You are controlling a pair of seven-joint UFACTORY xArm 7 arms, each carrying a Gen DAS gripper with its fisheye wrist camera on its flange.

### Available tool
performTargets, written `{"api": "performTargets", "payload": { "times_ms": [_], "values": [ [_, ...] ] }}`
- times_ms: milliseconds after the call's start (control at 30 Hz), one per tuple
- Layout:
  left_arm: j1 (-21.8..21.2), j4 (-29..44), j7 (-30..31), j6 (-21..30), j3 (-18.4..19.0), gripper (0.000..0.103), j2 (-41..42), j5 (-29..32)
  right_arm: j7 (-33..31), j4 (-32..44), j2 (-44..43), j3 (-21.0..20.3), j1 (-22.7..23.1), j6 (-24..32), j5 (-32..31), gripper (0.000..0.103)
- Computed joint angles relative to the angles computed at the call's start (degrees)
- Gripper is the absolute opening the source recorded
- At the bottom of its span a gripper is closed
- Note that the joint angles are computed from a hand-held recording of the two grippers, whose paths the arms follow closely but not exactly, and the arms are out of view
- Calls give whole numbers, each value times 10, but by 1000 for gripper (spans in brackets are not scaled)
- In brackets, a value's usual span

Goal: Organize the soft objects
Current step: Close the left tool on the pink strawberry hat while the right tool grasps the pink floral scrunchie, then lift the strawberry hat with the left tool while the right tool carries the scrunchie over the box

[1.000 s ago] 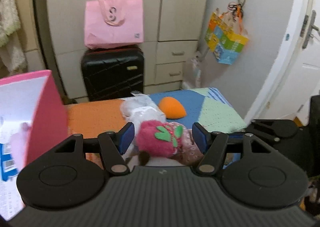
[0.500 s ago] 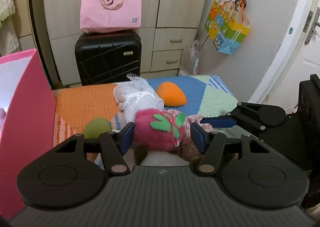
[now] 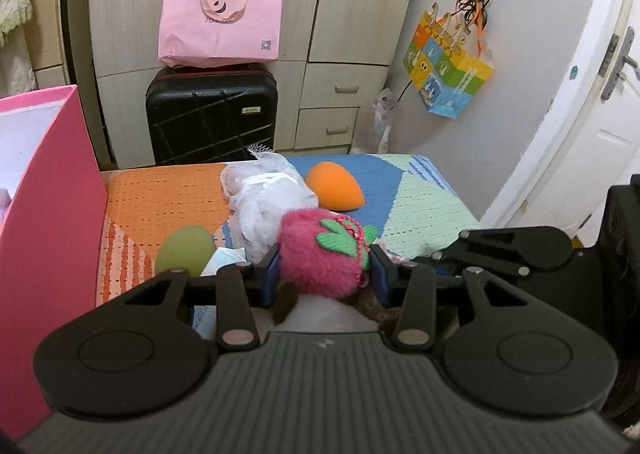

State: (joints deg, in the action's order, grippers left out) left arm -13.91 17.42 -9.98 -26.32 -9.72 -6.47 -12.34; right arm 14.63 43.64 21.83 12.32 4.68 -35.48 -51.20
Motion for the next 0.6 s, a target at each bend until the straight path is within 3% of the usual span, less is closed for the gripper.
{"api": "performTargets", "payload": {
  "times_ms": [233, 600],
  "values": [
    [-10, -30, -27, -9, -2, 43, -36, 19, -49, -63, -35, -18, 21, -40, 71, 25],
    [-14, -89, -76, -12, -15, 43, -116, 43, -119, -160, -119, -33, 61, -54, 200, 25]
  ]
}}
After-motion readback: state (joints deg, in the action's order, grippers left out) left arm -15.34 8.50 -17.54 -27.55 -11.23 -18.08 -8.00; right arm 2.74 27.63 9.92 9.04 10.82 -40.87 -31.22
